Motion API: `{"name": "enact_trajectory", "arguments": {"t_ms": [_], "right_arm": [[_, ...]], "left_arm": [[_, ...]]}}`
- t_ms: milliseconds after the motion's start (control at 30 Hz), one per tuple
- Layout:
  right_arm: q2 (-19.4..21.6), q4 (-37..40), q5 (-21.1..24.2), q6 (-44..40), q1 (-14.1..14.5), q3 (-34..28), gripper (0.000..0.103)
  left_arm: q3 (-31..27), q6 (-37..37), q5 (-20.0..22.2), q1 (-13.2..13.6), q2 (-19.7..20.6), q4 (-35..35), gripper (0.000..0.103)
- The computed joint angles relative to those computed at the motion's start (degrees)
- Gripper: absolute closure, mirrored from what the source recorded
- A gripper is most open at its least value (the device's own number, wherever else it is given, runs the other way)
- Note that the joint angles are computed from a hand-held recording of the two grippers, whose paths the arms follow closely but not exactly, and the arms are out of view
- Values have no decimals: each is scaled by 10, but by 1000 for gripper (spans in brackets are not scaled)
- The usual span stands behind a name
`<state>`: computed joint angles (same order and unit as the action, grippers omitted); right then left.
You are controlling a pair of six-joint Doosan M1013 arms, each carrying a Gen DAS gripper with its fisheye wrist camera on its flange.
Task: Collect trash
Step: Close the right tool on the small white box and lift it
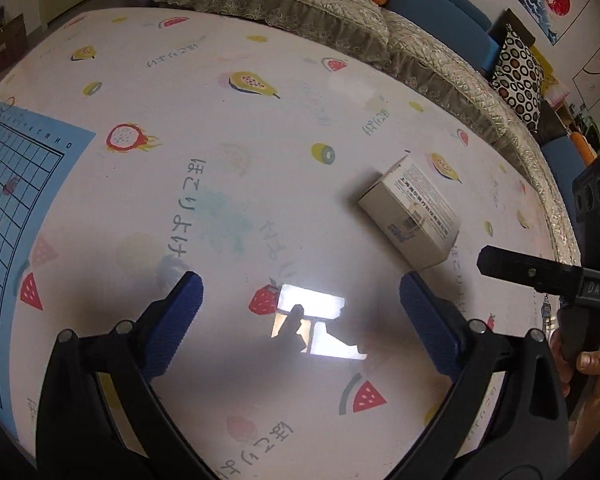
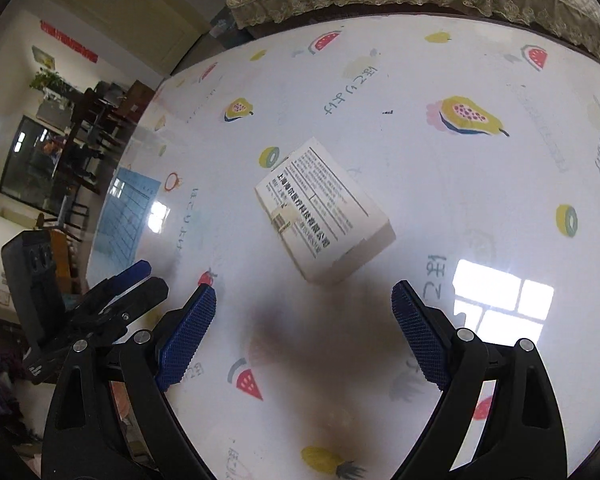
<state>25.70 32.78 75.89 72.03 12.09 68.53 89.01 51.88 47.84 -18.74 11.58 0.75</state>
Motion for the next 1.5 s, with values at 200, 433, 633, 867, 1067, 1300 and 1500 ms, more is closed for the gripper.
{"name": "enact_trajectory", "arguments": {"t_ms": [200, 433, 633, 867, 1067, 1300, 1500], "right_arm": [[34, -38, 10, -8, 14, -43, 14], [40, -130, -18, -62, 45, -52, 14], [43, -149, -36, -80, 52, -63, 14], [44, -170, -51, -107, 57, -74, 14], [62, -133, -24, -122, 55, -92, 13], [68, -97, 23, -126, 52, -87, 14], [66, -81, 32, -110, 49, -79, 28]], "left_arm": [[-9, -15, 5, 7, 20, -6, 7], [-9, 5, 8, 15, 30, -21, 7], [-8, 10, 12, 15, 33, -24, 7], [-15, 16, 9, 16, 39, -36, 7], [-20, 32, 5, 17, 44, -52, 7], [-14, 43, 11, 25, 35, -42, 7], [-1, 44, 13, 30, 21, -30, 7]]}}
